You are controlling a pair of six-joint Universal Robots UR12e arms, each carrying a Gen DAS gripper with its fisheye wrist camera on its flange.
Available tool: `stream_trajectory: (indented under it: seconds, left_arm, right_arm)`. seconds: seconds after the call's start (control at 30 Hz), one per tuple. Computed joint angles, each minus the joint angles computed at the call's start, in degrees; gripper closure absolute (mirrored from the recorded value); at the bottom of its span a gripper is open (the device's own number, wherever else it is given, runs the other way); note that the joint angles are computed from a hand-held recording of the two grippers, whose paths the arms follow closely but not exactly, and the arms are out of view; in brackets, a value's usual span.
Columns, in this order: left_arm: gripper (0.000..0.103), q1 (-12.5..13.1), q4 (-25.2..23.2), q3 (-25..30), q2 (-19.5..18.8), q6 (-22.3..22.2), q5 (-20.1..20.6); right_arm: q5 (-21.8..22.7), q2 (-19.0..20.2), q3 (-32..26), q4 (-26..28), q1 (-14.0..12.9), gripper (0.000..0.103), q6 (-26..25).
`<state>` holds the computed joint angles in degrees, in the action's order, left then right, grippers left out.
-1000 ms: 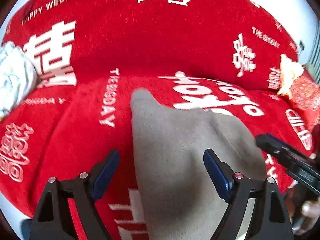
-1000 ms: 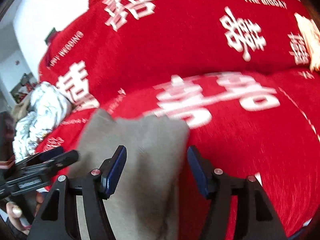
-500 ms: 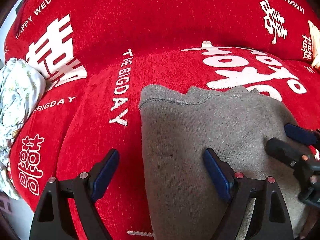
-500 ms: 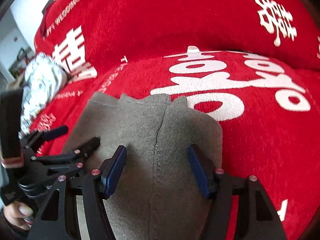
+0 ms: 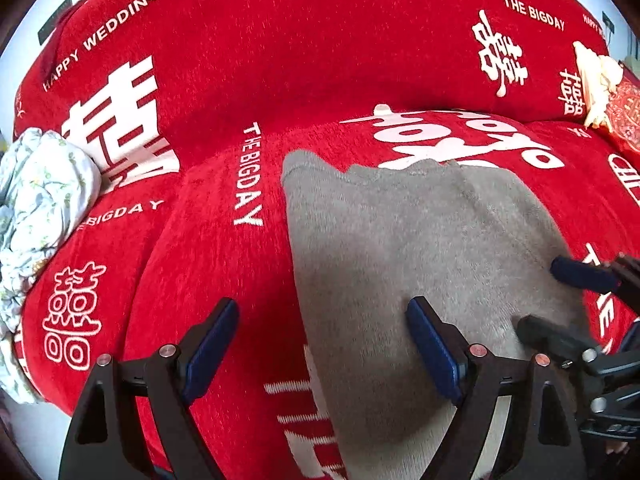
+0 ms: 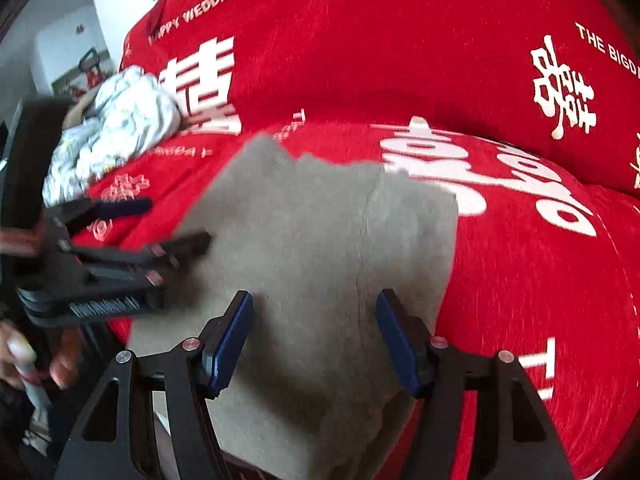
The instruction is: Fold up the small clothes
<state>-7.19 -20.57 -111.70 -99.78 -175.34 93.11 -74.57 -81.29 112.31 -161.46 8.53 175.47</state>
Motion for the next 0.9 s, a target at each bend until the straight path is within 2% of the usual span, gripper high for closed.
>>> stream_trajectory:
  seconds: [0.07,0.23,0.3,0.4,0.47,0.53,0.63,0.73,0.77,0.83,0.9]
  left_arm:
    - [0.016,0.37,0.26,-0.79,0.59,-0.27,-1.02]
    - [0.016,0.83,1.63,-3.59,3.15,0.85,-2.75]
    - [0.016,0.89,2.96,-5.33,4.33,2.1,-4.55]
    - [0.016,-0.01,4.1,-7.13,4.71,3.96,-3.32]
    - [0.016,-0.77,4.02,-7.56,4.17,4.09,-1.29]
    - [0.016,-0.81,3.53,-7.84,3.78,3.52,-1.1]
    - [0.016,-0.42,3.15,-8.08,3.61,2.96,-1.65]
    - [0.016,-0.17,2.98,-8.29,3.84,2.93,-2.03]
    - [0.016,-0.13,2.86,-8.37,3.94,2.88,-2.03]
    - [0.016,-0.14,2.73,-8.56,4.14,2.96,-1.81]
    - [0.016,-0.24,2.64,-8.61,4.24,3.11,-1.35]
  right_arm:
    - [-0.46,-0.51,1.47,-2.09,0.05,0.036,-1.26]
    - [-4.07,-2.95,3.9,-2.16,0.65,0.035,-3.8]
    - [-2.54,-4.19,5.35,-3.6,0.56,0.035,-4.65]
    - [-2.01,-5.11,6.75,-4.46,1.05,0.032,-5.73]
    - [-3.91,-4.82,7.15,-4.64,1.93,0.031,-6.51]
    - [-4.59,-4.49,7.26,-4.05,2.23,0.031,-6.9]
    - [-5.46,-4.27,7.56,-3.41,2.18,0.027,-6.15]
    - [-6.26,-3.98,7.57,-0.49,1.29,0.027,-4.0]
    - [-6.79,-4.0,7.89,-0.54,0.97,0.027,-2.92]
    - [-4.92,-4.6,8.58,0.12,-0.38,0.027,-0.48]
    - [-5.86,-5.4,9.28,-0.86,-0.68,0.027,0.95]
